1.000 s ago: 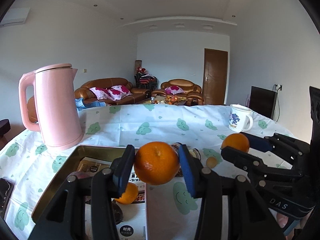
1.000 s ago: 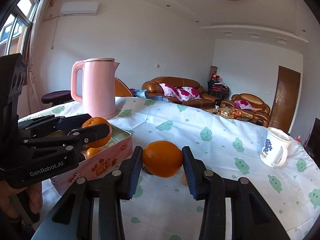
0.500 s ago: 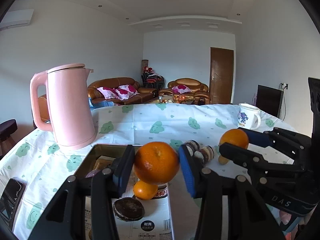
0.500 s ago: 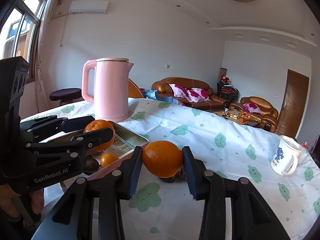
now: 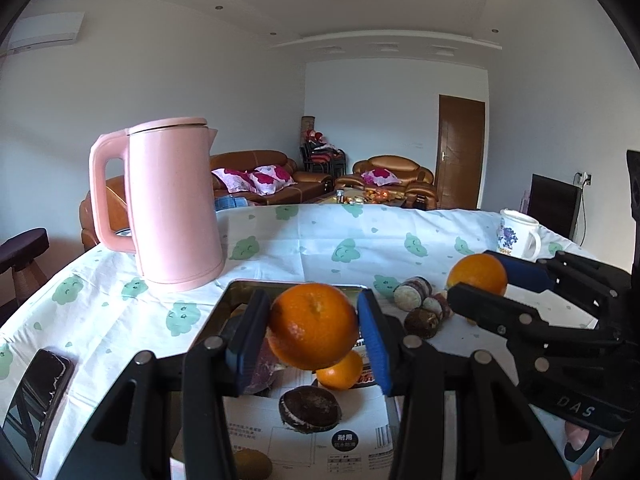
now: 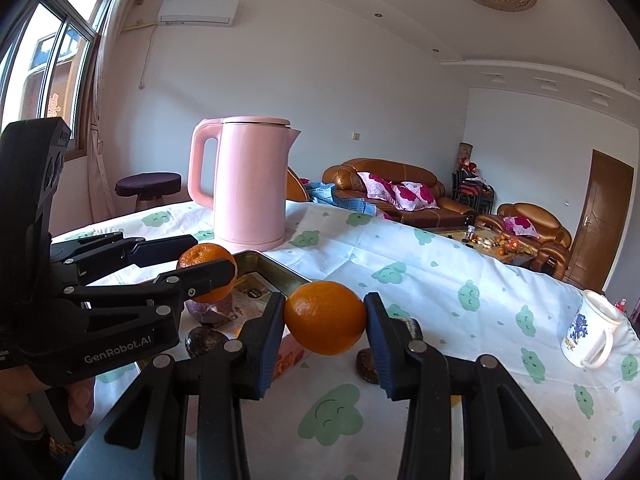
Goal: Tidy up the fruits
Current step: 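Bring both held oranges over the open tin with both tools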
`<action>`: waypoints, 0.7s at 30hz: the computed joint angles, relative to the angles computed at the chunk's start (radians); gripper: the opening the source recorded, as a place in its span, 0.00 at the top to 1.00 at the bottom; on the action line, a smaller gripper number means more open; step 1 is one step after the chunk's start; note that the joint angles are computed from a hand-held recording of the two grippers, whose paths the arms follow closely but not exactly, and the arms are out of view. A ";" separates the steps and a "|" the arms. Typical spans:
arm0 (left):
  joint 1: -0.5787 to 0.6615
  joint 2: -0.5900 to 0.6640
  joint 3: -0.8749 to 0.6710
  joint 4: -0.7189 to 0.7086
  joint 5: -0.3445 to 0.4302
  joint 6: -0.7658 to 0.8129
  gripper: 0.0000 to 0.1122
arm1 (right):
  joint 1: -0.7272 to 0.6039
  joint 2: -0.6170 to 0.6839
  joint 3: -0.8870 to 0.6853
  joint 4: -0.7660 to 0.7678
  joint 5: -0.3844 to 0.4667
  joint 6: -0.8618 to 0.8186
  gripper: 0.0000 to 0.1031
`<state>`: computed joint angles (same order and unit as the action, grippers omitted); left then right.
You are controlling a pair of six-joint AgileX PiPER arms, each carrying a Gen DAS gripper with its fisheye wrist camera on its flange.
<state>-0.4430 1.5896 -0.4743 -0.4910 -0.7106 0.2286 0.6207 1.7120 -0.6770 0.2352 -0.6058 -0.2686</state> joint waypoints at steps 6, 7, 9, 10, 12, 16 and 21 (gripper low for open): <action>0.064 -0.026 0.023 0.035 0.016 -0.016 0.58 | 0.020 0.010 -0.024 -0.002 0.015 -0.012 0.59; 0.076 -0.030 0.026 0.040 0.019 -0.016 0.58 | 0.024 0.011 -0.029 0.001 0.018 -0.016 0.59; 0.097 -0.033 0.031 0.048 0.022 -0.021 0.58 | 0.033 0.016 -0.035 0.004 0.019 -0.019 0.59; 0.113 -0.035 0.032 0.061 0.028 -0.029 0.58 | 0.036 0.017 -0.038 0.001 0.020 -0.014 0.59; 0.141 -0.031 0.029 0.079 0.042 -0.039 0.58 | 0.039 0.022 -0.046 -0.014 0.024 0.004 0.59; 0.170 -0.022 0.031 0.097 0.058 -0.048 0.58 | 0.061 0.041 -0.065 -0.005 0.031 -0.012 0.59; 0.185 -0.017 0.027 0.095 0.074 -0.040 0.58 | 0.079 0.070 -0.097 -0.001 0.048 -0.016 0.59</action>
<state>-0.2578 1.5722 -0.4471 -0.3959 -0.6362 0.1887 0.6999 1.7816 -0.7737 0.2340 -0.5576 -0.2842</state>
